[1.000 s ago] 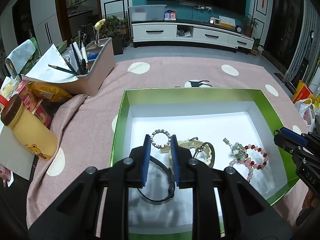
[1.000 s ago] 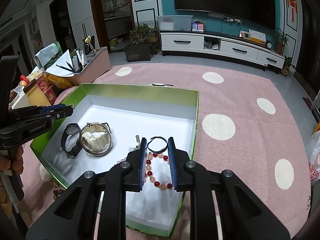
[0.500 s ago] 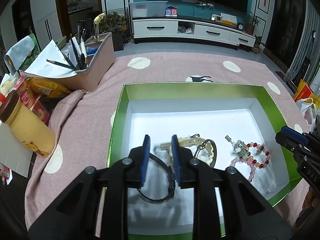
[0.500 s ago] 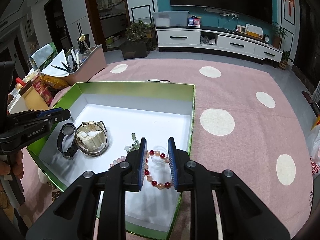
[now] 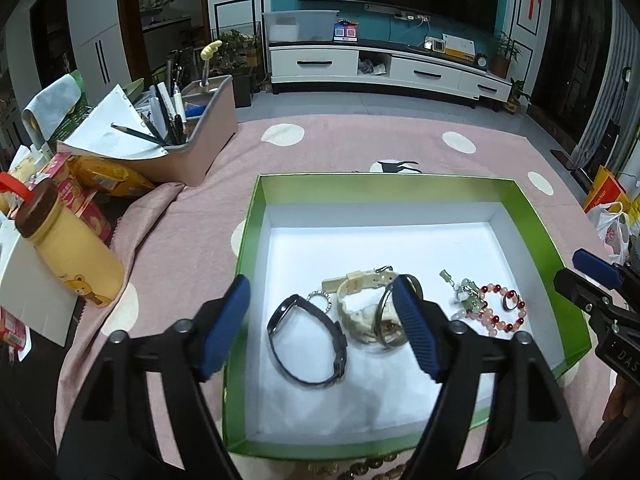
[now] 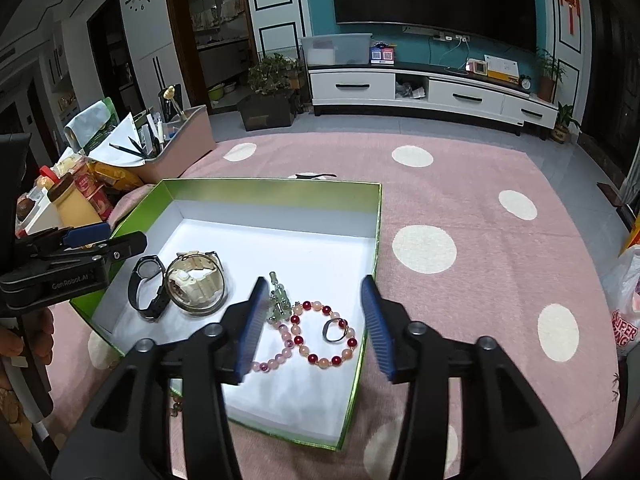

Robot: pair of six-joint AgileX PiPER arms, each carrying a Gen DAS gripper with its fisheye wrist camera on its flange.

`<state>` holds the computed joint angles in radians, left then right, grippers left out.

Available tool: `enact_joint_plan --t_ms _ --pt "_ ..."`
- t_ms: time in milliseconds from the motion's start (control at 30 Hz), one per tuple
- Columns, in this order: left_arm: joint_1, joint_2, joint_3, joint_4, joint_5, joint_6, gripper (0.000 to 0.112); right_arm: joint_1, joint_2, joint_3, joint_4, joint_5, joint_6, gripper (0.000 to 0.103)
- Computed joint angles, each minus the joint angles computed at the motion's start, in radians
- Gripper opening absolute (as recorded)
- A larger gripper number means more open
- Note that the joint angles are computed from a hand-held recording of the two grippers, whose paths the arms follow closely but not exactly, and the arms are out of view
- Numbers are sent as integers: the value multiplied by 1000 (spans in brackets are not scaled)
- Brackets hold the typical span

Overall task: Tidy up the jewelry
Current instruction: 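Move both open tools back toward the gold brooch and brown bead bracelet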

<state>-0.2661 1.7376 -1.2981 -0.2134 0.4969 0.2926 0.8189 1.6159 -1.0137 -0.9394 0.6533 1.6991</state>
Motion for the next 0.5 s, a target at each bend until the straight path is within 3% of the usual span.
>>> enact_joint_plan --t_ms 100,333,500 --pt "6 -27 22 6 6 -5 85 22 -15 0 5 30 6 61" --pt "19 -106 92 -8 24 21 96 98 -69 13 7 125 51 81" --pt "48 -187 154 -53 41 68 101 164 -114 36 6 168 86 86"
